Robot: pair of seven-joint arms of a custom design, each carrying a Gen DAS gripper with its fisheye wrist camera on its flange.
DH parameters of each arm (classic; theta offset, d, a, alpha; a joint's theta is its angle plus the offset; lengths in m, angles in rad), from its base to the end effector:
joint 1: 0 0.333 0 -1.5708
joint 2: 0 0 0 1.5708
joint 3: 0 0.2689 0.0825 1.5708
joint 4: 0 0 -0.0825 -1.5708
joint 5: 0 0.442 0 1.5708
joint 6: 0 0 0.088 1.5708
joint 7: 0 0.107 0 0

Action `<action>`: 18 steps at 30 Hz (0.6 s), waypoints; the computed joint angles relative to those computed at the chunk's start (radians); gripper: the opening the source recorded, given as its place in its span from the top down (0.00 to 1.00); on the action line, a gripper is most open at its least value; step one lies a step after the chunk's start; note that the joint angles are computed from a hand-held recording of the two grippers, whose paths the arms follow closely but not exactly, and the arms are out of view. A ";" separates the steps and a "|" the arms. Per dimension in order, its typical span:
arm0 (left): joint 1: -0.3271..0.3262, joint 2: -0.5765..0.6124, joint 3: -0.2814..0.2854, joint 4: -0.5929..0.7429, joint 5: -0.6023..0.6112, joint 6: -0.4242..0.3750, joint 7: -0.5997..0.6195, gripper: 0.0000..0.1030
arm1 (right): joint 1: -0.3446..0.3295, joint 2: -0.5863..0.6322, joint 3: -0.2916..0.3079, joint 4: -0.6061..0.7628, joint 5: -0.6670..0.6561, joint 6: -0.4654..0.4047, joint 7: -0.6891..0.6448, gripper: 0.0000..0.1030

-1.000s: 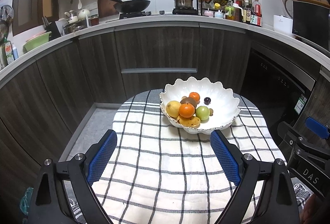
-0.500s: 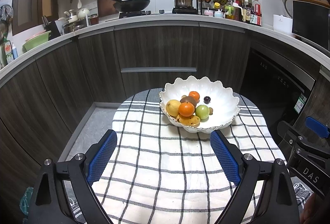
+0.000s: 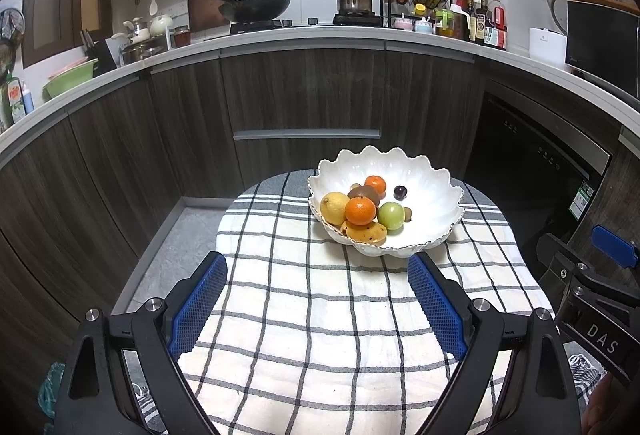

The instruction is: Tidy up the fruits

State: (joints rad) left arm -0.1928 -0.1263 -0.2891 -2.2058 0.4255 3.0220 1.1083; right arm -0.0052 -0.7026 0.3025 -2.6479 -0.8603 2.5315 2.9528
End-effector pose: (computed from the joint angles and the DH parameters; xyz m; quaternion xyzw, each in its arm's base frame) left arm 0.5247 -0.3130 0.4651 -0.4788 0.7490 -0.3758 0.2618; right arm 0.4456 0.1355 0.4483 -0.4525 0.7604 -0.4028 0.2342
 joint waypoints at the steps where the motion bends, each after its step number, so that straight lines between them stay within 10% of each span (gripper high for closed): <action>1: 0.000 0.000 0.000 0.000 0.001 0.001 0.000 0.10 | 0.000 0.000 -0.001 0.000 0.000 0.001 0.000 0.22; 18: 0.003 0.004 -0.001 0.009 0.031 -0.007 -0.022 0.11 | -0.001 0.002 -0.002 0.002 -0.002 0.003 0.002 0.22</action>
